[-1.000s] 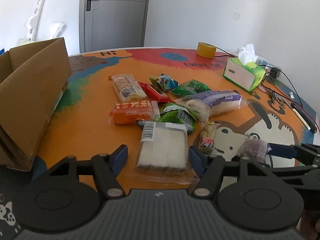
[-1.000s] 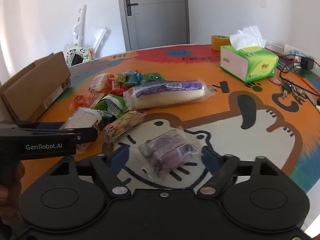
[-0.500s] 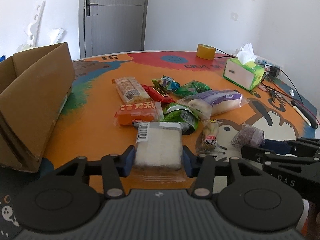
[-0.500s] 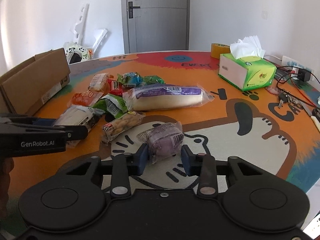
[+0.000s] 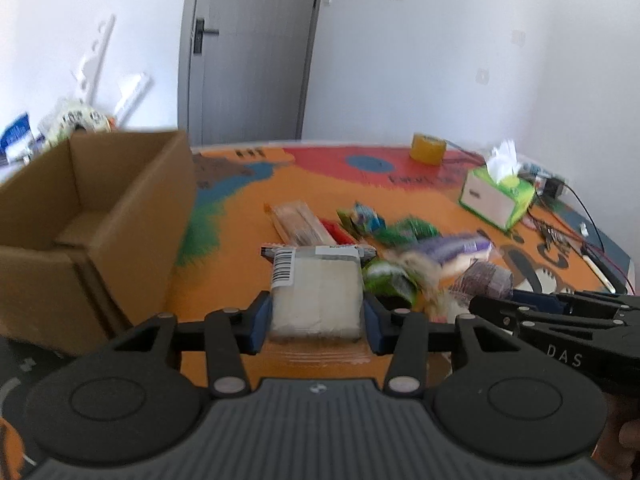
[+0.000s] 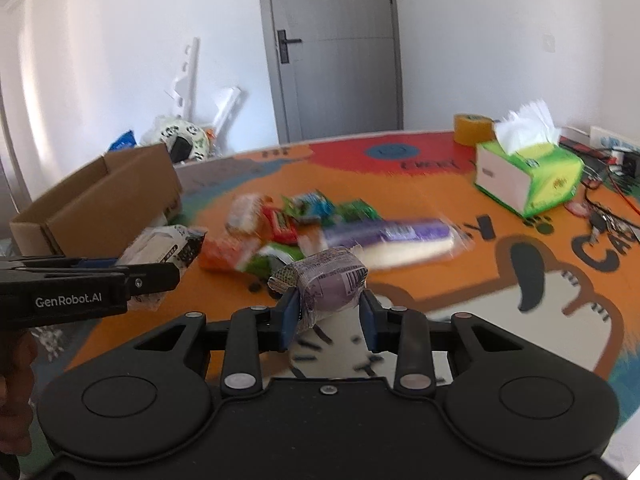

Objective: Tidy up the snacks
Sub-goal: 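Grasp the white bread packet with the left gripper while the right grasps the purple pouch, then carry both packets into the cardboard box and open both grippers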

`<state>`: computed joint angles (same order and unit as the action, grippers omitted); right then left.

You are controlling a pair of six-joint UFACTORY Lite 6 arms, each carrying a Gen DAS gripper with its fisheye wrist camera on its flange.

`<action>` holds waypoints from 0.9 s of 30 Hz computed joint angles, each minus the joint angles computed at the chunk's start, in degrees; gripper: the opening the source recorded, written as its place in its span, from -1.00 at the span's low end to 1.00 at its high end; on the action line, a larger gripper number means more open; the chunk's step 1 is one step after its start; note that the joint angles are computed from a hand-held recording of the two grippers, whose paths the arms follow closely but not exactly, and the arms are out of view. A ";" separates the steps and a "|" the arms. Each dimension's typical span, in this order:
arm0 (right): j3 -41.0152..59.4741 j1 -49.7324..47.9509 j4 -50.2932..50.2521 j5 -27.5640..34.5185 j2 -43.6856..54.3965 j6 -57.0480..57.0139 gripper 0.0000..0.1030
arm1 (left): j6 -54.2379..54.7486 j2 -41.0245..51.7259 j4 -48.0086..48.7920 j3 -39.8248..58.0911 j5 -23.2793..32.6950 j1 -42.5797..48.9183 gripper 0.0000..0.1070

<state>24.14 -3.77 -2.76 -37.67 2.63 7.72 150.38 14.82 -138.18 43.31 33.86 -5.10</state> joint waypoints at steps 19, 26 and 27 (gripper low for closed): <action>14.74 11.75 6.78 4.05 3.09 -3.80 -0.36 | -11.47 -2.54 12.02 9.29 1.56 9.56 -0.14; 21.52 14.49 6.70 4.79 7.28 -3.29 -0.35 | -13.34 -1.36 12.82 12.46 2.01 13.94 -0.14; 22.43 14.80 6.62 4.89 7.87 -3.17 -0.36 | -13.53 -1.01 13.06 12.96 2.02 14.52 -0.14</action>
